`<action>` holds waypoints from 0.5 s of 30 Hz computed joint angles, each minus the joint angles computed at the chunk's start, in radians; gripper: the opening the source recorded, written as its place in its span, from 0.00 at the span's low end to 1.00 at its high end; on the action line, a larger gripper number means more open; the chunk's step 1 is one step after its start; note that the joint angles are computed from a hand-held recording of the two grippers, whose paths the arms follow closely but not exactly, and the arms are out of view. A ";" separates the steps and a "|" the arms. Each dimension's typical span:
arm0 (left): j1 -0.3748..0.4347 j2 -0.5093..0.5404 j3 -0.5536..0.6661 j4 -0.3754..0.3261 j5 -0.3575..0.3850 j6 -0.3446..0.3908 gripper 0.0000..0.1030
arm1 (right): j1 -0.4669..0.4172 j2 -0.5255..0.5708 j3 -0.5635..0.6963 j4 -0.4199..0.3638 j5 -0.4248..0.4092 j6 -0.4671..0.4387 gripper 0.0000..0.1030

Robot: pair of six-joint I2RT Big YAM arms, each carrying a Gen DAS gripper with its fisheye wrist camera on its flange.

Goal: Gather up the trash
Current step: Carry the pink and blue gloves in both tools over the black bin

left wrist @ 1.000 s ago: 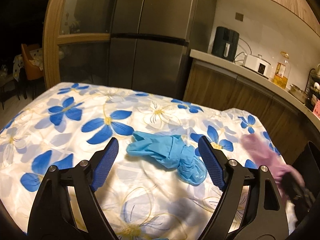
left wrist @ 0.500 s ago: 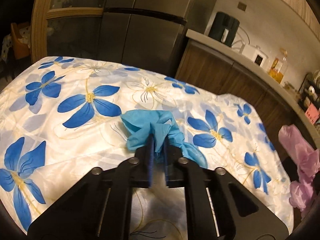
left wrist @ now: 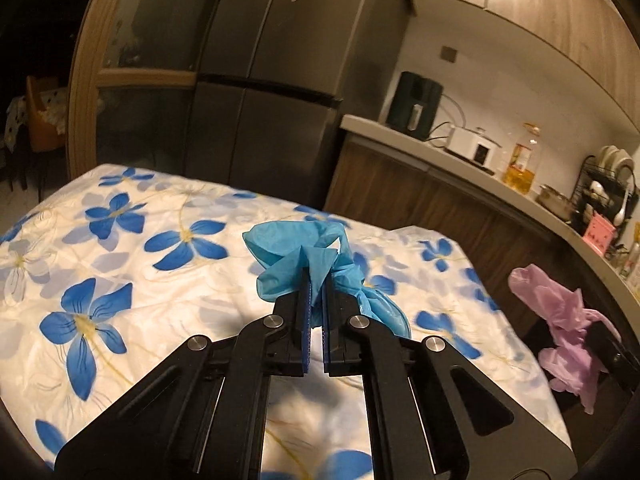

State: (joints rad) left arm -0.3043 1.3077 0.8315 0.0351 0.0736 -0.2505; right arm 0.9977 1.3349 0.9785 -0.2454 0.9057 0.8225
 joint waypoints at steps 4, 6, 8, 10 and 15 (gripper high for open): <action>-0.049 -0.053 -0.014 -0.004 -0.013 0.009 0.03 | 0.018 -0.047 -0.031 -0.012 0.038 0.022 0.05; -0.079 -0.074 -0.017 -0.006 -0.023 0.017 0.02 | 0.028 -0.074 -0.049 -0.020 0.062 0.035 0.05; -0.116 -0.093 -0.017 -0.010 -0.035 0.024 0.02 | 0.037 -0.102 -0.066 -0.034 0.089 0.053 0.05; -0.153 -0.101 -0.011 -0.014 -0.045 0.031 0.03 | 0.045 -0.130 -0.084 -0.053 0.116 0.072 0.04; -0.254 -0.102 0.013 -0.014 -0.071 0.047 0.03 | 0.064 -0.216 -0.124 -0.157 0.216 0.150 0.04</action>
